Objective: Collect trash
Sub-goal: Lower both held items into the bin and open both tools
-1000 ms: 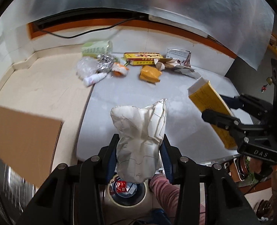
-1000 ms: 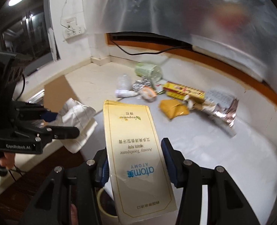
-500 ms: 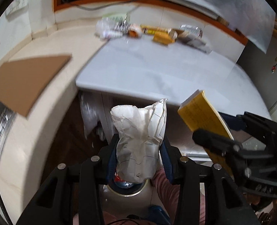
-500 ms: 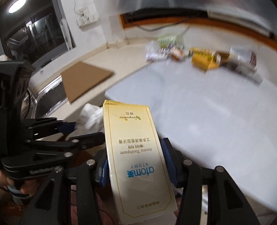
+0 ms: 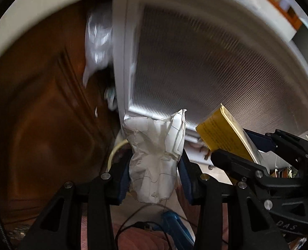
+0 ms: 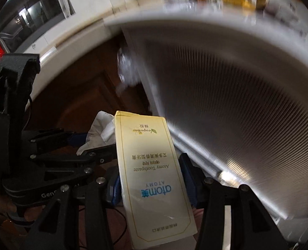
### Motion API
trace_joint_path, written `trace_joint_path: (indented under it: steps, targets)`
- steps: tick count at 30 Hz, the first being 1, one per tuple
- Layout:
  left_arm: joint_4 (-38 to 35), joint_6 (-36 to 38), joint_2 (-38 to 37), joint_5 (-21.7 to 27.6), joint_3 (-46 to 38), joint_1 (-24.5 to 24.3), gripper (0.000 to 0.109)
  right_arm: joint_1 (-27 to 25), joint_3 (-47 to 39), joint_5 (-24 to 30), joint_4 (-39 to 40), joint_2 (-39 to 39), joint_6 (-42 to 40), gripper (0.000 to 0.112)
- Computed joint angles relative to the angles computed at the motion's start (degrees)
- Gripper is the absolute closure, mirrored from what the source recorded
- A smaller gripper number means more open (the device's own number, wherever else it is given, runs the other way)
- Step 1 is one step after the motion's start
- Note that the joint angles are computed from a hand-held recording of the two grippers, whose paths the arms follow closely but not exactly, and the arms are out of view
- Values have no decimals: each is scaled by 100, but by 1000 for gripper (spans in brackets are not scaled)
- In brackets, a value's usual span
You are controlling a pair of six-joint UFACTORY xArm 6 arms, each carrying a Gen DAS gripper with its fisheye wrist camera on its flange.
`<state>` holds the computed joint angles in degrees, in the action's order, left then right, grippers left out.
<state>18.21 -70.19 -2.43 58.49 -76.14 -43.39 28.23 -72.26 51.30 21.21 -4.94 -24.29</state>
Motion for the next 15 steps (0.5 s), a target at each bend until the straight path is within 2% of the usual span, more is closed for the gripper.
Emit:
trace_joint_path:
  steps: [6, 15]
  targets:
    - [-387, -77, -7, -760, 786, 179, 68, -21, 43, -108, -50, 574, 212, 63]
    - [-968, 371, 446, -1486, 1093, 443, 67, -67, -369, 12, -262, 1606, 590, 62]
